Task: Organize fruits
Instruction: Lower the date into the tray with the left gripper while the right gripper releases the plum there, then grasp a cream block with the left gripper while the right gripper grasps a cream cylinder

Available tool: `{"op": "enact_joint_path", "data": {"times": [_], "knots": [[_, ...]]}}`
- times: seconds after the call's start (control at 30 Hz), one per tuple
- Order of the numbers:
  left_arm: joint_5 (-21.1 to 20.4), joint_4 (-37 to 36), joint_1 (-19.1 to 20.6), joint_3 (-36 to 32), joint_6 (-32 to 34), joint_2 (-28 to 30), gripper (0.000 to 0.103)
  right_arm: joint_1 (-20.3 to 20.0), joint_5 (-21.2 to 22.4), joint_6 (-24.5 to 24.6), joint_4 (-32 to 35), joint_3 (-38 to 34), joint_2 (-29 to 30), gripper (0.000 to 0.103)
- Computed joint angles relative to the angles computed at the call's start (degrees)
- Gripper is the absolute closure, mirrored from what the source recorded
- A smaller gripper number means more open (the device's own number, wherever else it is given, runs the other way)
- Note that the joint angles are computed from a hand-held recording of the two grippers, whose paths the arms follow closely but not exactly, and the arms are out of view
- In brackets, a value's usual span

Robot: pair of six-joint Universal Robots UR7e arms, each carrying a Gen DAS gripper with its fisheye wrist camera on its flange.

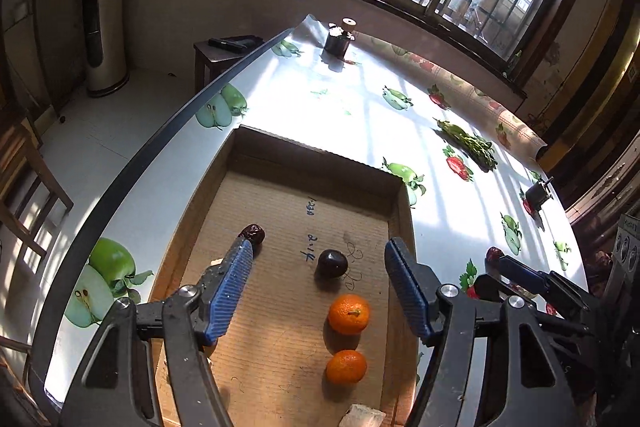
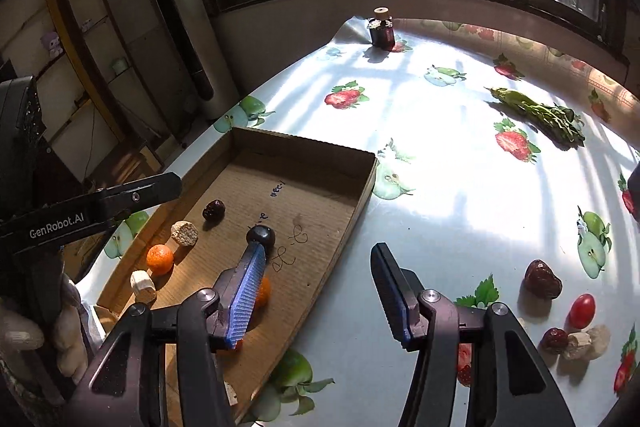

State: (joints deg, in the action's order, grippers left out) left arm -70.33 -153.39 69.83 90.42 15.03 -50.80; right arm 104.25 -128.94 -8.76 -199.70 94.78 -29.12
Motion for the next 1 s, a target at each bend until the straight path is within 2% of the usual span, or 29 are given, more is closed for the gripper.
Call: {"op": "enact_joint_path", "data": {"times": [0.23, 0.3, 0.4, 0.63, 0.87, 1.0], "knots": [[-3.37, -0.41, -3.48, 5.80, 0.01, -1.34, 0.033, -1.11, -7.00, 0.04, -14.42, 15.71, -9.36, 0.044], [-3.87, -0.01, -4.45, 6.36, -0.39, -0.30, 0.032, -1.93, -9.16, 0.36, -17.80, 19.41, -11.71, 0.038], [-4.26, 0.97, -5.76, 6.91, -0.98, 1.78, 0.032, -3.84, -10.88, 2.15, -20.77, 24.24, -14.78, 0.035], [-4.30, 3.26, -8.31, 7.48, -1.04, 7.40, 0.033, -9.31, -8.85, 5.28, -22.76, 28.67, -16.52, 0.035], [-0.56, -1.12, -9.84, 7.35, 4.26, 12.77, 0.033, -13.95, -2.85, 6.28, -23.16, 28.12, -16.34, 0.043], [-0.31, -2.20, -10.09, 6.02, 6.38, 15.35, 0.033, -16.00, 0.88, 6.40, -22.68, 27.57, -16.19, 0.047]]}}
